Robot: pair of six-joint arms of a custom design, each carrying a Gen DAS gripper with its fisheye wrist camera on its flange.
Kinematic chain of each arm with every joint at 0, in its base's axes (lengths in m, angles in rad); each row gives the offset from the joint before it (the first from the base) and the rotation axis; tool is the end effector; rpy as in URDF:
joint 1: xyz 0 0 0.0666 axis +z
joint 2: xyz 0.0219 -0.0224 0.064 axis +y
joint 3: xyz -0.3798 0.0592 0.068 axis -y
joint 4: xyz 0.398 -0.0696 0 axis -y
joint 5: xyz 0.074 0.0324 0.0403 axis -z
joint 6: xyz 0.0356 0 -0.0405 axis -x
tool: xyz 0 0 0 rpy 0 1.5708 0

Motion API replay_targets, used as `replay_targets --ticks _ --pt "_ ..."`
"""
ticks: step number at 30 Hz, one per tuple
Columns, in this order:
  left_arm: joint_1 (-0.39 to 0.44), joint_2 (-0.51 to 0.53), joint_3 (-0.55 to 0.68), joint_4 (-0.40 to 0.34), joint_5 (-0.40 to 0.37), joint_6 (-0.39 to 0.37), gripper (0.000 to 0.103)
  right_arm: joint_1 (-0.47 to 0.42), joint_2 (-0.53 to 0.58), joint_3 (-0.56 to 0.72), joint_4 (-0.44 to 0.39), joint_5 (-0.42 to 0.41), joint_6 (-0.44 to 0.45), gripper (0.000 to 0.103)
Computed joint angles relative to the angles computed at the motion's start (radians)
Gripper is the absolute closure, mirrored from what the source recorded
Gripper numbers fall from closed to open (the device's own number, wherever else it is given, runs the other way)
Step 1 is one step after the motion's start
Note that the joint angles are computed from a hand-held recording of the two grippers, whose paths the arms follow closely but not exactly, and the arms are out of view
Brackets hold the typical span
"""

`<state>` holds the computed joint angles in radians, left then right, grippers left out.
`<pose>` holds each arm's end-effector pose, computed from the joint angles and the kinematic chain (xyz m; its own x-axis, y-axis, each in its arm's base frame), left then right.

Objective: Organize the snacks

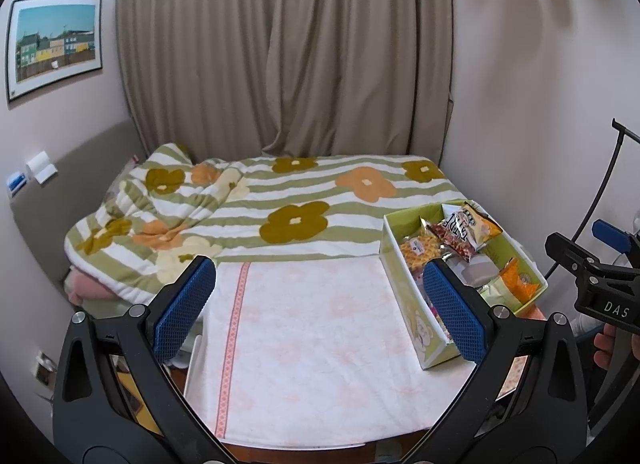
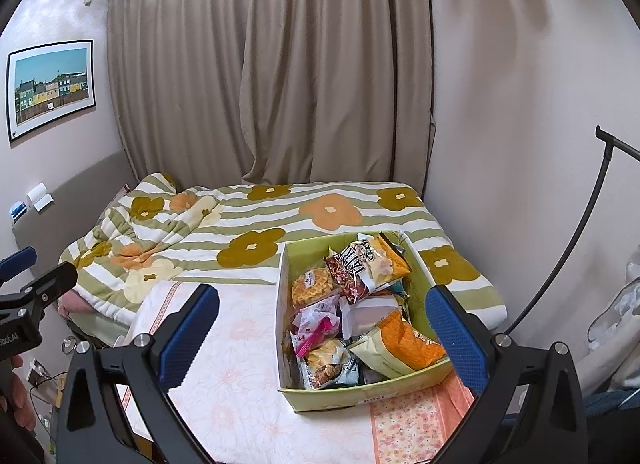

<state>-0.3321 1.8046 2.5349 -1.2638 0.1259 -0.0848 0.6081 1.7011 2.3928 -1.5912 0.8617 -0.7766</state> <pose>0.5340 -0.1893 0.6940 -0.4430 0.2417 -0.8633 0.4648 0.8853 0.0093 0.4305 0.2663 0.6760 -0.4476 0.2445 -0.8602 0.4614 0.8871 0.0120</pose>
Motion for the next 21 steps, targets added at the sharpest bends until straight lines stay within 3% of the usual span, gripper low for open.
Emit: replay_targets --ticks 21 --pt "0.008 -0.014 -0.034 0.022 0.0 -0.017 0.0 -0.002 0.002 0.004 -0.001 -0.001 0.004 0.0"
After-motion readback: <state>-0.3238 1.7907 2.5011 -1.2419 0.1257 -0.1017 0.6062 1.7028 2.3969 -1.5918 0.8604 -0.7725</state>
